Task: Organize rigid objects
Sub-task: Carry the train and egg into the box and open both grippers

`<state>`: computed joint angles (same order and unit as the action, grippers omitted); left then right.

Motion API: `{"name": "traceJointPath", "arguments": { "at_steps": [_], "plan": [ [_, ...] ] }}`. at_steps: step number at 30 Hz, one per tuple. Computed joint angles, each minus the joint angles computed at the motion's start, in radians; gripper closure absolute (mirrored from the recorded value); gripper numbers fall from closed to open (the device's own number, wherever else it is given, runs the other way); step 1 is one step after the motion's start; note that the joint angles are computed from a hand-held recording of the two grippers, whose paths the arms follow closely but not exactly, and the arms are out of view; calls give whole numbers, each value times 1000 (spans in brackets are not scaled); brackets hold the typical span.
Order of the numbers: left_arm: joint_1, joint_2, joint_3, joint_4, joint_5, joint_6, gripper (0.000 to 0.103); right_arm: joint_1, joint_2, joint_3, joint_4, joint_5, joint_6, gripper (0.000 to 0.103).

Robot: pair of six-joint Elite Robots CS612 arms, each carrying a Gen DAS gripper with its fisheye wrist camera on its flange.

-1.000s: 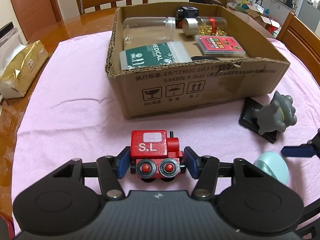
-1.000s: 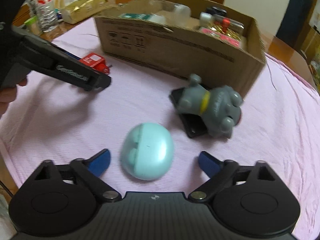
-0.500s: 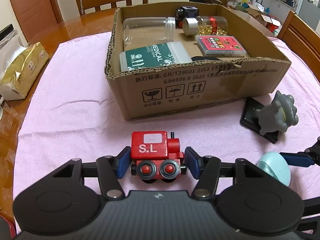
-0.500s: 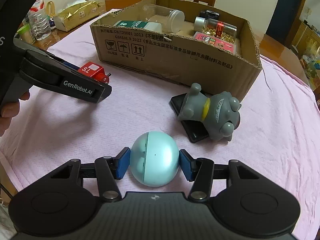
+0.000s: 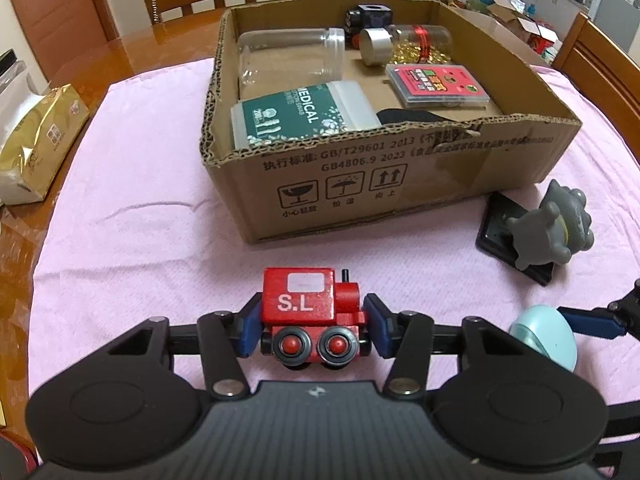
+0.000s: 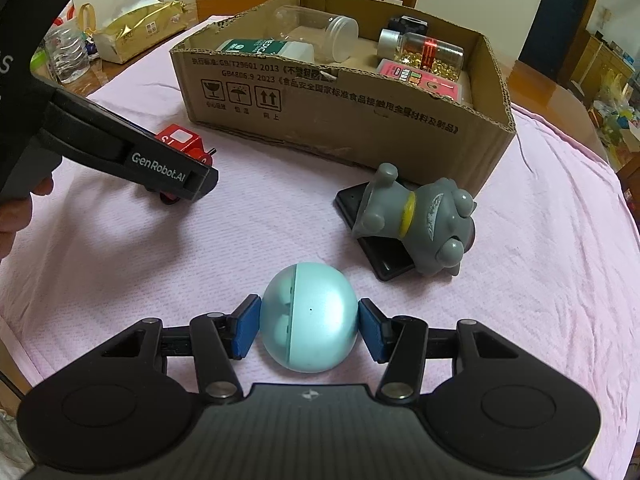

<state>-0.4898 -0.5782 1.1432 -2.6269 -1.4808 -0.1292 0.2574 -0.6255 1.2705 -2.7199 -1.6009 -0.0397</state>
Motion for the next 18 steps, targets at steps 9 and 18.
{"name": "traceJointPath", "arguments": {
  "at_steps": [9, 18],
  "plan": [
    [12, -16, 2, 47, -77, 119, 53, -8, -5, -7, 42, 19, -20, 45],
    [18, -45, 13, 75, -114, 246, 53, -15, -25, 5, 80, 47, -74, 45]
  ]
}}
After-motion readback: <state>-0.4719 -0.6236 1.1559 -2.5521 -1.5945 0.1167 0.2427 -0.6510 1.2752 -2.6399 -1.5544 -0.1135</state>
